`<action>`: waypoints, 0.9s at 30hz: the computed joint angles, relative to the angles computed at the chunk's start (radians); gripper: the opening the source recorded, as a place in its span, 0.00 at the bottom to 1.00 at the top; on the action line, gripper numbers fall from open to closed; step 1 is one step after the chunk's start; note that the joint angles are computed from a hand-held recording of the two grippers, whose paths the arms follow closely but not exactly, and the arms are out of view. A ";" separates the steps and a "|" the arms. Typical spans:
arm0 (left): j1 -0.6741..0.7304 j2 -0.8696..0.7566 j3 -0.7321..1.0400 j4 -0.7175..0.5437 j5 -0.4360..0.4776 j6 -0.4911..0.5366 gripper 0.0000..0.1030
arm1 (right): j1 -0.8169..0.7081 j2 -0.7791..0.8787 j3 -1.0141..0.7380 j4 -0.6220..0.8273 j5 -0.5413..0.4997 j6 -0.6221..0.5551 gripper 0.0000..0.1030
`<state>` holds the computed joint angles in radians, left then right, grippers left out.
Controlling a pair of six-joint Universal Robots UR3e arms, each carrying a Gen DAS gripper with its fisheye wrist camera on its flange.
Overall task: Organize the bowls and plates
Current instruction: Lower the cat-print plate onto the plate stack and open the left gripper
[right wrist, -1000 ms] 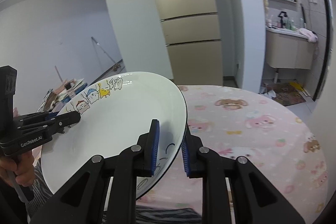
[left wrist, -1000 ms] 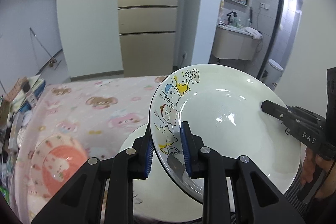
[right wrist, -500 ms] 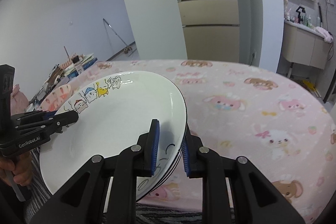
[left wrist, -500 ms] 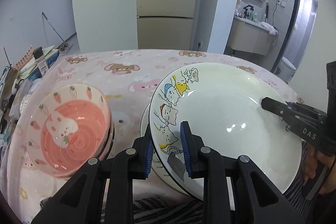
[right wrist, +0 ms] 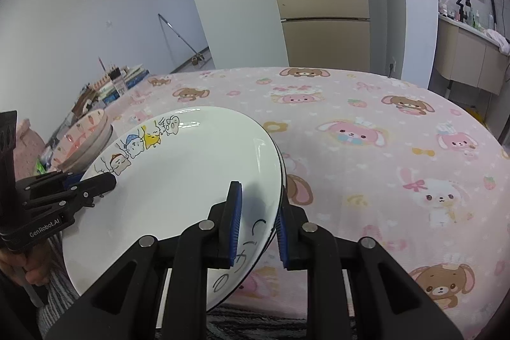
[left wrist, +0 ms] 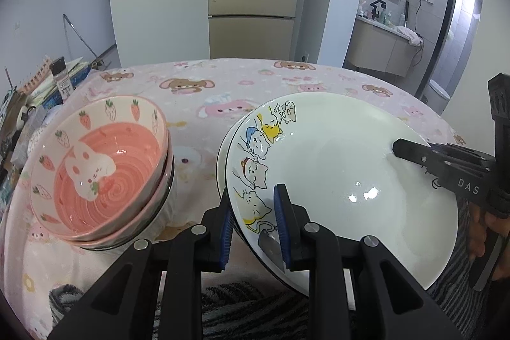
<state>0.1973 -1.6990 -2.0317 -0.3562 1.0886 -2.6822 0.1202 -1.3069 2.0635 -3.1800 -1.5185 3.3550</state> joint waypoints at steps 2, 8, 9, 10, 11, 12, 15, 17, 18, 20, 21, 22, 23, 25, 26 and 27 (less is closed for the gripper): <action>-0.007 0.003 -0.009 0.016 0.013 -0.003 0.25 | 0.000 0.000 -0.002 0.003 -0.002 -0.002 0.19; -0.052 -0.014 -0.006 0.065 0.086 -0.012 0.25 | -0.006 -0.001 0.001 0.005 0.000 0.012 0.20; -0.062 -0.017 -0.006 0.075 0.100 -0.012 0.25 | -0.004 0.000 -0.003 0.013 -0.005 0.016 0.21; -0.070 -0.019 -0.007 0.084 0.116 -0.014 0.25 | -0.004 0.003 -0.012 0.032 -0.010 0.021 0.22; -0.083 -0.024 -0.009 0.102 0.139 -0.016 0.25 | -0.012 0.003 -0.009 0.032 -0.001 0.021 0.23; -0.093 -0.028 -0.011 0.119 0.155 -0.016 0.25 | -0.024 0.004 -0.009 0.042 0.021 0.024 0.23; -0.109 -0.037 -0.015 0.144 0.183 -0.017 0.25 | -0.061 0.000 0.011 0.027 0.084 0.028 0.23; -0.106 -0.038 -0.017 0.148 0.179 -0.018 0.25 | -0.067 -0.002 0.019 0.024 0.092 0.027 0.23; -0.102 -0.038 -0.020 0.151 0.174 -0.019 0.25 | -0.066 -0.002 0.019 0.025 0.093 0.028 0.23; -0.094 -0.036 -0.027 0.158 0.164 -0.022 0.25 | -0.069 -0.004 0.025 0.018 0.099 0.030 0.23; -0.089 -0.033 -0.035 0.167 0.158 -0.024 0.25 | -0.071 -0.006 0.032 0.011 0.103 0.033 0.23; -0.084 -0.031 -0.043 0.177 0.153 -0.027 0.25 | -0.075 -0.009 0.041 0.000 0.108 0.036 0.23; -0.082 -0.028 -0.052 0.188 0.156 -0.033 0.25 | -0.079 -0.013 0.050 -0.013 0.113 0.039 0.23; -0.064 -0.022 -0.066 0.201 0.136 -0.040 0.25 | -0.085 -0.022 0.068 -0.031 0.116 0.047 0.28; -0.051 -0.018 -0.071 0.199 0.116 -0.037 0.25 | -0.081 -0.025 0.070 -0.035 0.108 0.053 0.40; -0.039 -0.014 -0.075 0.196 0.097 -0.037 0.25 | -0.079 -0.028 0.074 -0.043 0.099 0.058 0.55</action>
<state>0.1578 -1.7132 -2.1070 -0.1600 1.1857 -2.7190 0.0413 -1.3347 2.1374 -3.2229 -1.4197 3.4128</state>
